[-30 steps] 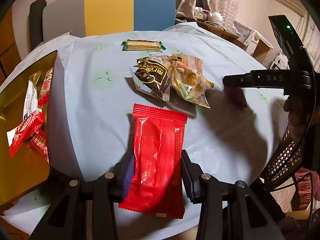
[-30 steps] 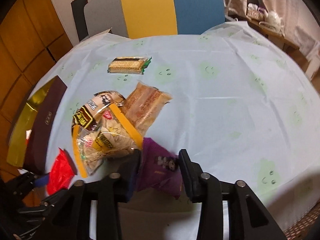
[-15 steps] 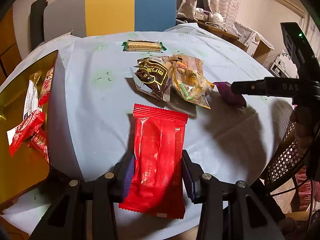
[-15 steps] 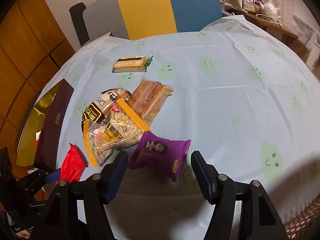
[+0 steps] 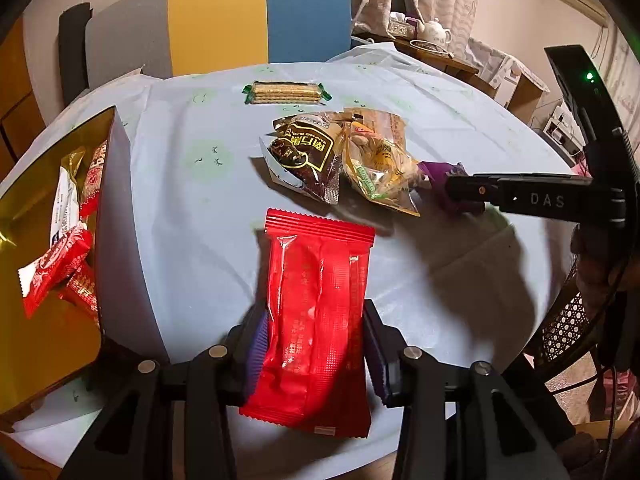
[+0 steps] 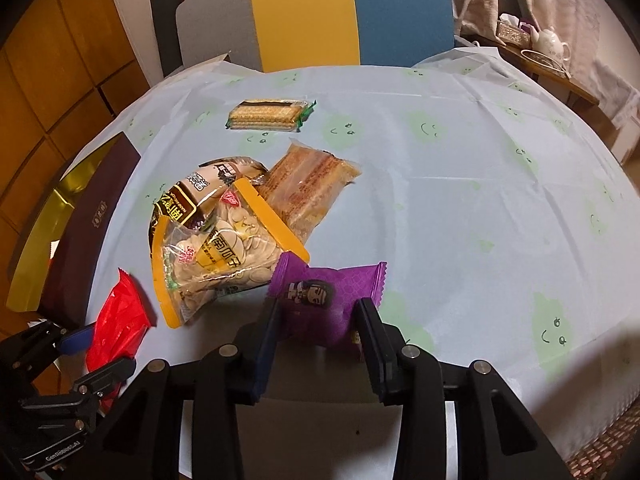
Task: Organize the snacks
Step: 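Lift the purple packet with the right gripper while the left gripper holds the red packet, then carry the red wafer packet into the gold tray and open the left gripper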
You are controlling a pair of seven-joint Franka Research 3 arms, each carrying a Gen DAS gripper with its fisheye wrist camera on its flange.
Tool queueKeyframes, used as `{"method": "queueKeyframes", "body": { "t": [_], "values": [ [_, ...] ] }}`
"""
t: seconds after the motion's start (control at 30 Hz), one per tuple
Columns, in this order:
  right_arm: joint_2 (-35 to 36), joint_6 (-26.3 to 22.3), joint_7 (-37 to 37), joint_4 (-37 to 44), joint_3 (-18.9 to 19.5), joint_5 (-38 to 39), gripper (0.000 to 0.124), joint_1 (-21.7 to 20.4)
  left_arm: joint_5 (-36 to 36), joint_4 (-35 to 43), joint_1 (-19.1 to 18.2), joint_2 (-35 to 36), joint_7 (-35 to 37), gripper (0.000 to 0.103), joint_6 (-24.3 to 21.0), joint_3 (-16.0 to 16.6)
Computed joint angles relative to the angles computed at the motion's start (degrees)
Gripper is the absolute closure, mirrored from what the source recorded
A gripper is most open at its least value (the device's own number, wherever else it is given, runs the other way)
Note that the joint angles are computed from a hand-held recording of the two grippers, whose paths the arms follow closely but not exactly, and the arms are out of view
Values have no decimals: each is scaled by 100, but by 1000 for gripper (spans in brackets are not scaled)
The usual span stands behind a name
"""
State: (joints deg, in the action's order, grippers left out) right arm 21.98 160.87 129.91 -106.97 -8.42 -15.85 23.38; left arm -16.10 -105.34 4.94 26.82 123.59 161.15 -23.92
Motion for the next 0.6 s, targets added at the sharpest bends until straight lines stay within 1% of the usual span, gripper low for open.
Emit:
{"method": "queueKeyframes", "body": {
  "t": [0.03, 0.07, 0.13, 0.23, 0.4, 0.47, 0.57, 0.6],
  "values": [
    [21, -35, -14, 24, 8, 16, 77, -7, 31, 17, -14, -11, -12, 60, -41, 17],
    [37, -45, -33, 36, 23, 41, 77, -21, -9, 24, 24, -21, 28, 60, -66, -22],
    [36, 41, 17, -3, -18, 16, 77, 7, -61, -11, 44, -74, 46, 60, -12, -31],
    [41, 69, 84, -17, -89, -79, 77, 79, -268, -97, 177, -201, 221, 60, 114, -171],
    [45, 79, 129, -17, -134, -200, 77, 127, -592, -87, 244, -410, 268, 60, 140, -204],
    [43, 70, 91, -17, -117, -215, 77, 114, -715, -77, 231, -481, 247, 60, 191, -160],
    [34, 103, 27, -35, -46, -92, 77, 37, -950, -3, 264, -548, 231, 60, 149, -124],
    [33, 110, 27, -42, -54, -89, 77, 43, -946, -18, 215, -585, 197, 60, 232, -58]
  ]
}}
